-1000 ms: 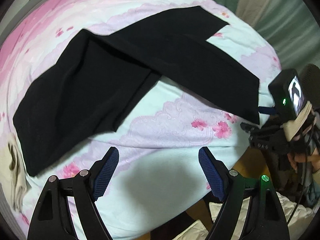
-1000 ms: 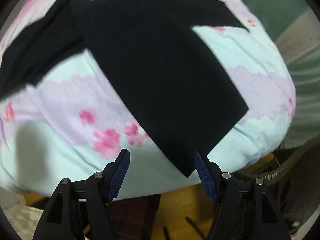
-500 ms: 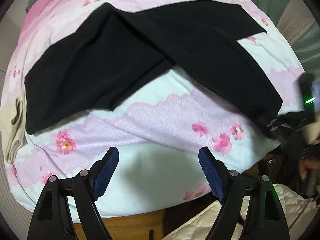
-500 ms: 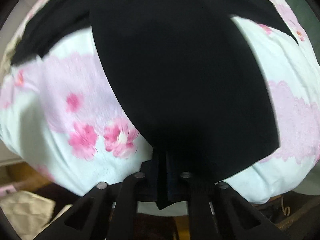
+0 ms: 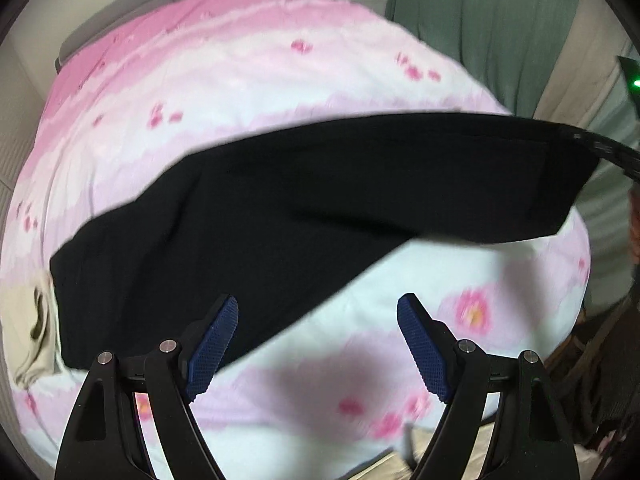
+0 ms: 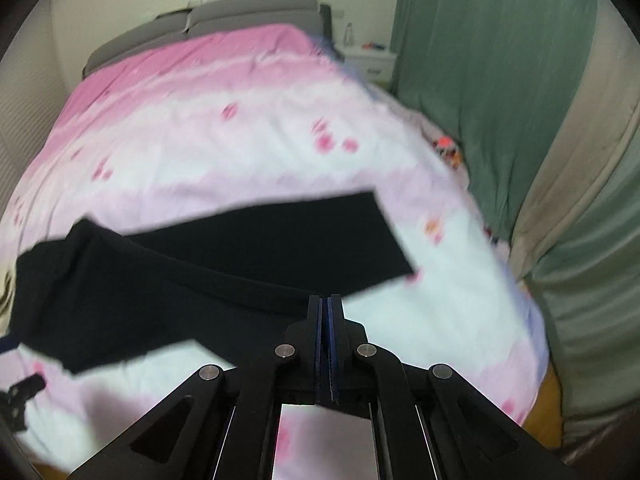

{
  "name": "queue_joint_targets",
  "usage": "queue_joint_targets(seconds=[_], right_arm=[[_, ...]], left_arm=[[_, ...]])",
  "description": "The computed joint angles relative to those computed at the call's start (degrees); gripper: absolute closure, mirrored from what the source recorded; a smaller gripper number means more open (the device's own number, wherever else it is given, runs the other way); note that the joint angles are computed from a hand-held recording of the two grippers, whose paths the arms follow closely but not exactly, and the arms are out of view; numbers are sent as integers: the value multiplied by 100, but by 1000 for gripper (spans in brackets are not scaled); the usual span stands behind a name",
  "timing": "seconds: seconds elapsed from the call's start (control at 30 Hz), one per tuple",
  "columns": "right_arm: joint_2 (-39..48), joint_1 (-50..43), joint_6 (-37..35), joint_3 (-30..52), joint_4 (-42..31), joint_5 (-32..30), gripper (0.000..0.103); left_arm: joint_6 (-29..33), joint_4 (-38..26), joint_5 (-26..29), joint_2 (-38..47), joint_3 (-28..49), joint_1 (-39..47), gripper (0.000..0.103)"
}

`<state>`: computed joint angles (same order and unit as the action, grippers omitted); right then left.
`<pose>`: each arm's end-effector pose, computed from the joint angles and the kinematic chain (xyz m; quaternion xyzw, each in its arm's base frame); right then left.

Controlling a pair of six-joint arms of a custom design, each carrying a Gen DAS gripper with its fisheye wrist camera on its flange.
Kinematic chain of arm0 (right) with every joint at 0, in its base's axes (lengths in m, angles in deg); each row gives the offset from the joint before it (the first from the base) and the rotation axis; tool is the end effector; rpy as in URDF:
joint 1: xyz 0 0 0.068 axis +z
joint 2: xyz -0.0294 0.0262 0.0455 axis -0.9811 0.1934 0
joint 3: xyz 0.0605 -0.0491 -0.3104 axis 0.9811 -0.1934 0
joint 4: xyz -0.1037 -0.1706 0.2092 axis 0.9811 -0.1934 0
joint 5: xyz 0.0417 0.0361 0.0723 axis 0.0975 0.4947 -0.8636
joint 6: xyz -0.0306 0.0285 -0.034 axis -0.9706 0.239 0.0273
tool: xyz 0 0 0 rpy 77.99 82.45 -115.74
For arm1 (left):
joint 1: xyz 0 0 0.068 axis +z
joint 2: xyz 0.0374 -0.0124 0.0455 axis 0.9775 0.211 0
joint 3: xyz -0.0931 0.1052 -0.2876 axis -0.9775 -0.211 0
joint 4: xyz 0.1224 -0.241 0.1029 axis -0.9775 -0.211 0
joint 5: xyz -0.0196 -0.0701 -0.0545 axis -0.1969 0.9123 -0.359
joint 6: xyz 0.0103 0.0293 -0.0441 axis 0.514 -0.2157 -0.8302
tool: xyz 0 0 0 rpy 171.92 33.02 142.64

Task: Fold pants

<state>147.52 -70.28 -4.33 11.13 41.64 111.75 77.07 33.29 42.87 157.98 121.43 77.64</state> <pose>0.2099 0.0164 0.2768 0.2504 0.9202 -0.1189 0.2765 0.3300 -0.0107 0.2500 0.3509 0.9139 -0.0756 0.1894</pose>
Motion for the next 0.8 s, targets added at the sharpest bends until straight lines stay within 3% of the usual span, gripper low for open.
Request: queue_joint_targets(seconds=[0.23, 0.47, 0.7, 0.8], right_arm=[[1699, -1932, -2074, 760, 1387, -825, 100], [3750, -2782, -3180, 1942, 1893, -1440, 101], [5157, -2880, -3644, 2930, 1718, -1249, 101], [5459, -2909, -3553, 3157, 1693, -681, 100]], left_arm=[[-1419, 307, -607, 625, 656, -1105, 21], [-2226, 236, -1150, 1231, 1210, -1711, 21], [-2639, 227, -1640, 1604, 1526, -2028, 21], [-2744, 188, -1772, 1715, 1657, -2123, 21]])
